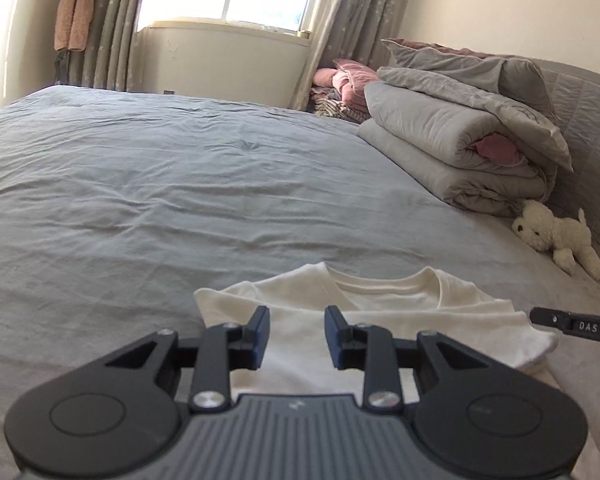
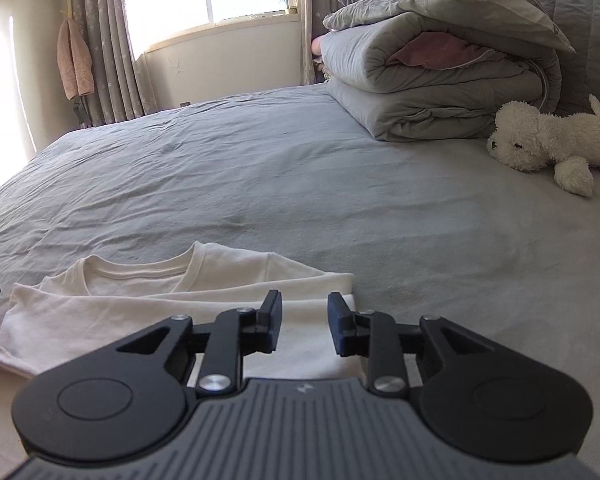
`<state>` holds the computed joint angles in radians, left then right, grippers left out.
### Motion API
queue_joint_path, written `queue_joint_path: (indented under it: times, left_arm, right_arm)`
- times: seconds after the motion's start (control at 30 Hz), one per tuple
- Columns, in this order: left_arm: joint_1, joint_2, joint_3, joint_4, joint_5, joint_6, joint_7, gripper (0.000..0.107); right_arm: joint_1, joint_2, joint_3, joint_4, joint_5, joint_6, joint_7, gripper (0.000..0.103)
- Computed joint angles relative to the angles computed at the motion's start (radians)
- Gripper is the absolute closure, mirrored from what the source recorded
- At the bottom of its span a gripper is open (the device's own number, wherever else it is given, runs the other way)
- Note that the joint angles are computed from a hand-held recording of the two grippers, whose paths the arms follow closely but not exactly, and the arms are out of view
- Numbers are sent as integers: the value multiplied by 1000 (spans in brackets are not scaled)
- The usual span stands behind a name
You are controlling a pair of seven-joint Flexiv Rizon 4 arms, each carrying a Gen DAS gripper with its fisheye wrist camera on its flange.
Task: Fold clothes
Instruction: 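Open both grippers and move them to the sweatshirt hem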
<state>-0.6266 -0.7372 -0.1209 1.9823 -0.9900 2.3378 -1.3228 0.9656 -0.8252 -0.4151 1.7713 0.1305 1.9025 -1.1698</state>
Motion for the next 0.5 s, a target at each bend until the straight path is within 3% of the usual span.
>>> queue_joint_path:
  times: [0.1,0.17,0.33,0.43,0.5]
  left_arm:
    - [-35,-13,3,-13,-97,-57,81,77]
    - [-64,-45,15,-31,-138,-34,144,82]
    - [-106,-106,-15,-118,-299,60,334,82]
    - [-107,-105,-68,-171,-411,107,450,81]
    - [-99,-88,-111,-183,-461,127,498,73]
  right_arm:
    - [33,2,-19,21,-18,-26,-20,72]
    - [39,4,-25,25,-24,-57,-7,72]
    - [41,15,-30,56,-58,-75,37,78]
    - [67,33,-51,85,-61,-65,49,68]
    - [85,54,-61,111,-59,-52,44,63]
